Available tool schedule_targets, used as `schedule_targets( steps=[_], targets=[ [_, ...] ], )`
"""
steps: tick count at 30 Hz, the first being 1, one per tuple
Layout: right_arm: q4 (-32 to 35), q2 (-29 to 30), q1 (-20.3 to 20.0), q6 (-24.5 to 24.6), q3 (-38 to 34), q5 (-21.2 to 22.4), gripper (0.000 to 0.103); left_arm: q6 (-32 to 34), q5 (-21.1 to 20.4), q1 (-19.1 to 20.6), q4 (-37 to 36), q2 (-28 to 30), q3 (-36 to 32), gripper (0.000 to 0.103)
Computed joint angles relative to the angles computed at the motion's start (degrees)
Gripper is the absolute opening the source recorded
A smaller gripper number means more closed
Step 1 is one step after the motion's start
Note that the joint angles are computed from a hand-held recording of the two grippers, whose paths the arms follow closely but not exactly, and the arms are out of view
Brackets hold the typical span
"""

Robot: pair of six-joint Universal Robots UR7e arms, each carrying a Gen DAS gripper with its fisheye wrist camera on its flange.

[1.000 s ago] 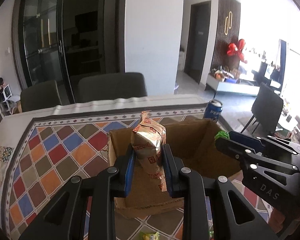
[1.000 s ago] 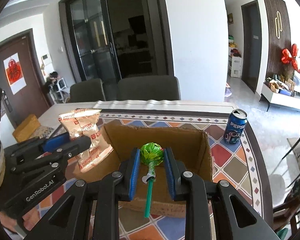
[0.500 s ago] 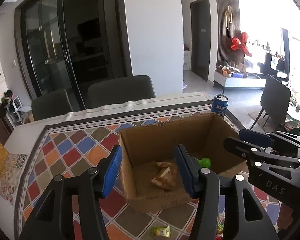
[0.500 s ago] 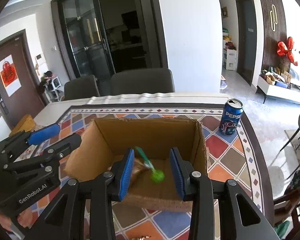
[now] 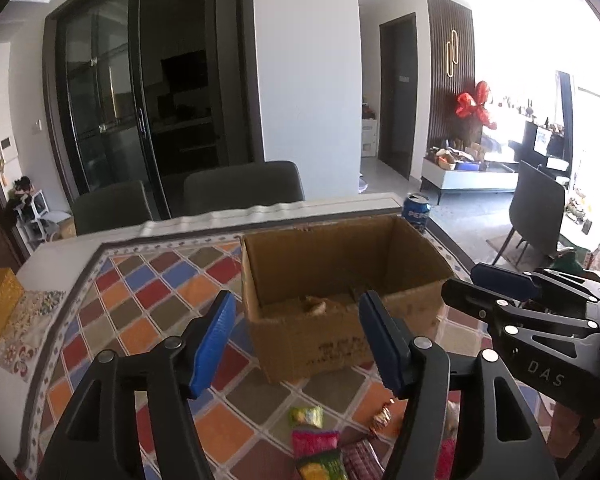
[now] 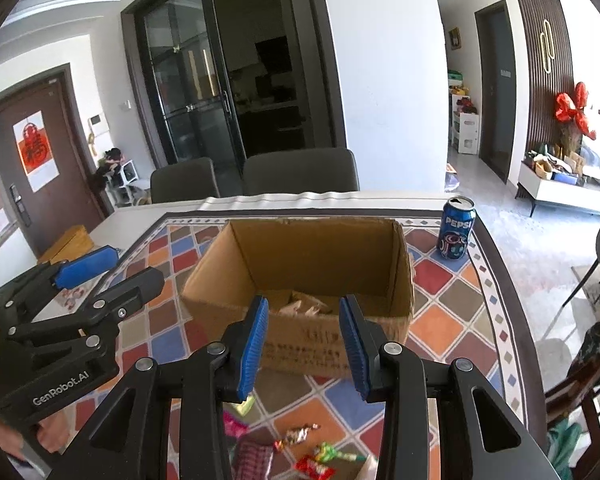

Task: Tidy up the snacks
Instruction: 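Move both tools back over the remaining snacks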

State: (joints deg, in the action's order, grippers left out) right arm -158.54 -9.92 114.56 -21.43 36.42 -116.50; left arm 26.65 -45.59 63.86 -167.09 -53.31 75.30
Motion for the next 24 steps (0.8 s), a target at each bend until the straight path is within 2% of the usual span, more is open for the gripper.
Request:
schedule_targets(
  steps=[6,11,12,14,24],
  targets=[
    [-7.01,-4.29,0.26,-1.02,11.01,-0.41,0.038,-1.59,-0.26,-0.29,-1.18,-3.17,6.08,0.069],
    [-11.03,-6.05,0.84,-2.40,16.84,-2.01,0.038,-1.94,1.35,-0.84,-2.65,-4.74,9.84,0.073],
    [-11.28,-6.71,0.77,-1.98,18.28,-2.03,0.038,-1.69,1.69,-0.93,-3.26,-4.98,10.68,0.073],
    [-11.01,-7.94,0.50,-0.93,20.58,-1.60,0.045,-1.96,2.24,-1.07,-3.64,-5.48,12.21,0.074],
    [-8.94,-10.15,-0.68,2.28,27.93,-2.58,0.045,-6.01,4.12,-0.05,-2.76,-7.31,18.47,0.076]
  ],
)
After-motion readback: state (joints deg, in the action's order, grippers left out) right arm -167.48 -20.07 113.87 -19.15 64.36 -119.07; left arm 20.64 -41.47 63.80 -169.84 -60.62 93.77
